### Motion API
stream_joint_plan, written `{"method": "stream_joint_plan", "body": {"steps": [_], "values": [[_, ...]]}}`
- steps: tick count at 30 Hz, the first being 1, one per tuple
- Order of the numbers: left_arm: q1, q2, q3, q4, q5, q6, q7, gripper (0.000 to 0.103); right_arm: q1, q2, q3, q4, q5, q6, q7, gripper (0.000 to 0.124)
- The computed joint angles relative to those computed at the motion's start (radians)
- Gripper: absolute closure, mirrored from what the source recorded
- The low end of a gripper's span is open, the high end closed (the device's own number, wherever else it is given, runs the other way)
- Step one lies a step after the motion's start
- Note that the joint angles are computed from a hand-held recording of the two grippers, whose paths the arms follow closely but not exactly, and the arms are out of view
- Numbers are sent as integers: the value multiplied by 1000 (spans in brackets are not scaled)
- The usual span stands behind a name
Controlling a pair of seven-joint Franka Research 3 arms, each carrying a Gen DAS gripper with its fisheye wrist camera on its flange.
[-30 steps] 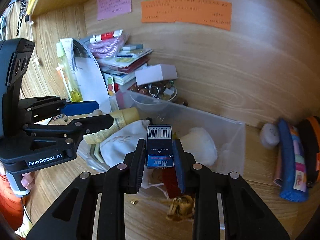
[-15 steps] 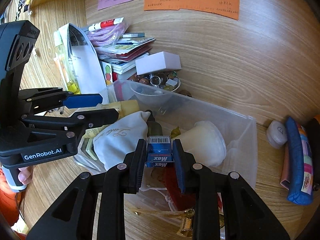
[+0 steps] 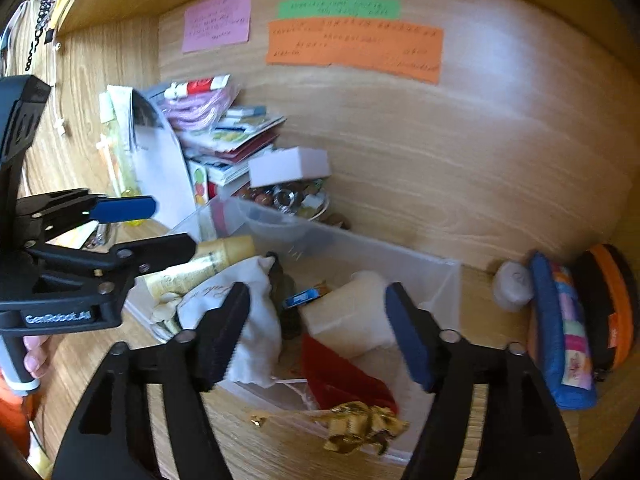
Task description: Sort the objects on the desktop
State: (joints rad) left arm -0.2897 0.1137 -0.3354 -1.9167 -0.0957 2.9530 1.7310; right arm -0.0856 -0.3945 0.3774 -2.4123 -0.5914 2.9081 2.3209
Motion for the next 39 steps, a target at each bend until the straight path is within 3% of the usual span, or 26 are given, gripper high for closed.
{"method": "stream_joint_plan", "body": {"steps": [5,10,16,19,23,26,31,36,39], "values": [[-21,-59,33,-63,98,46,-112,12,-25,-57,30,-13,-18,-35,47,37],[-29,-123,52,-128,128,67,-171,6,-11,-116,28,-41,13,-80,71,24],[-40,-218,76,-227,181,102,-278,5,-13,-236,51,-114,60,-89,105,21],[-94,-265,119,-277,116,126,-238,5,-18,-300,75,-148,87,-102,116,21],[32,-343,16,-353,303,186,-435,2,-20,-392,108,-199,128,-114,135,21],[79,-395,-22,-400,374,216,-523,2,-17,-455,131,-231,165,-130,153,21],[75,-445,-15,-457,435,240,-600,2,-3,-543,159,-272,215,-156,176,21],[11,-456,38,-492,443,237,-632,1,1,-606,198,-288,234,-201,195,21],[5,-445,36,-494,450,224,-648,2,3,-626,214,-292,233,-222,204,21]]}}
